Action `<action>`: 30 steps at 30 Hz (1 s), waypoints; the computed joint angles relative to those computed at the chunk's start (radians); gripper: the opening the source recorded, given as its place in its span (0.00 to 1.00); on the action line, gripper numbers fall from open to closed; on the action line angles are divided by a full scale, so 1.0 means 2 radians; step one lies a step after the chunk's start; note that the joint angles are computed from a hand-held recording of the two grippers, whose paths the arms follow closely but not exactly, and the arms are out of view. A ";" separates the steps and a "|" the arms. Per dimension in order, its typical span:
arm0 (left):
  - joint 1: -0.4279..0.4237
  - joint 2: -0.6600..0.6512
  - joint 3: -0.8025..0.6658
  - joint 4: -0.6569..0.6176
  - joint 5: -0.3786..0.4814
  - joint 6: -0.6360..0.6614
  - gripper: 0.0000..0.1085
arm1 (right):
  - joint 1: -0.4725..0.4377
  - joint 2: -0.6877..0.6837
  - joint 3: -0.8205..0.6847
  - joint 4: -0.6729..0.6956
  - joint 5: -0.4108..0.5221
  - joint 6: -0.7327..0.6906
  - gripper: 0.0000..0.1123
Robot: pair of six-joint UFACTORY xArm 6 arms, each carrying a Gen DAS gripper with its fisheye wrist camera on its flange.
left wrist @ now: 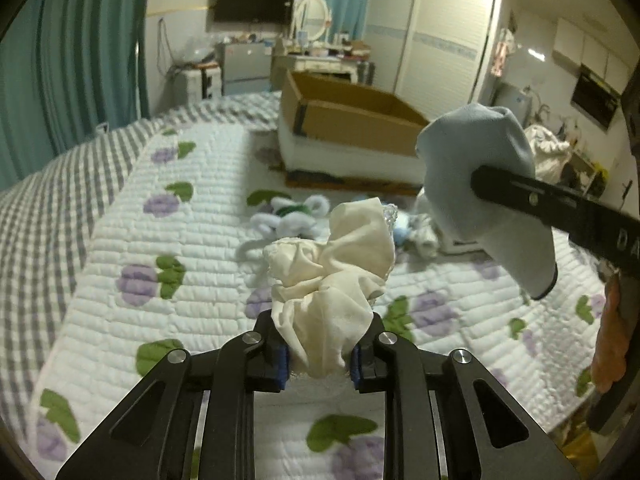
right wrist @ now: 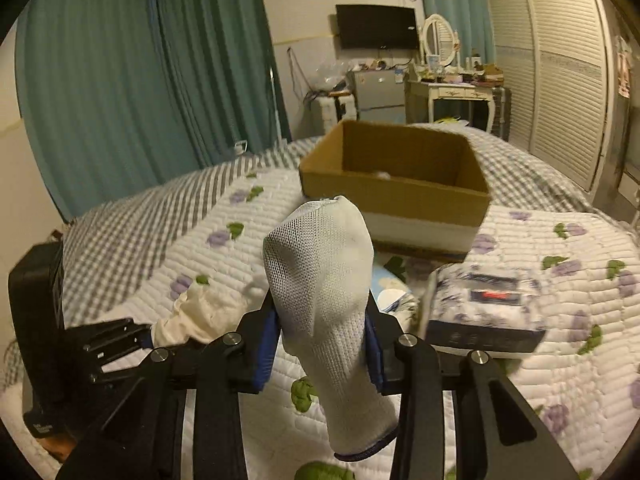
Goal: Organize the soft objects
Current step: 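Grasp the white sock with the right gripper while the left grasps the cream lace cloth, then carry sock and cloth over the box and release both into it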
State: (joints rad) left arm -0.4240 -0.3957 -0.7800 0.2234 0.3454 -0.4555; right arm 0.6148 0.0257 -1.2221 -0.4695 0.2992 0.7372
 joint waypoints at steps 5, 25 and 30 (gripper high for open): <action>-0.012 -0.010 -0.030 0.043 0.025 -0.026 0.19 | -0.005 -0.036 0.001 0.012 0.007 -0.014 0.32; 0.018 0.323 -0.446 0.082 0.060 0.018 0.19 | -0.100 0.195 -0.341 0.128 0.068 -0.194 0.32; 0.023 0.433 -0.569 0.066 0.087 0.035 0.19 | -0.118 0.301 -0.460 0.208 0.084 -0.239 0.32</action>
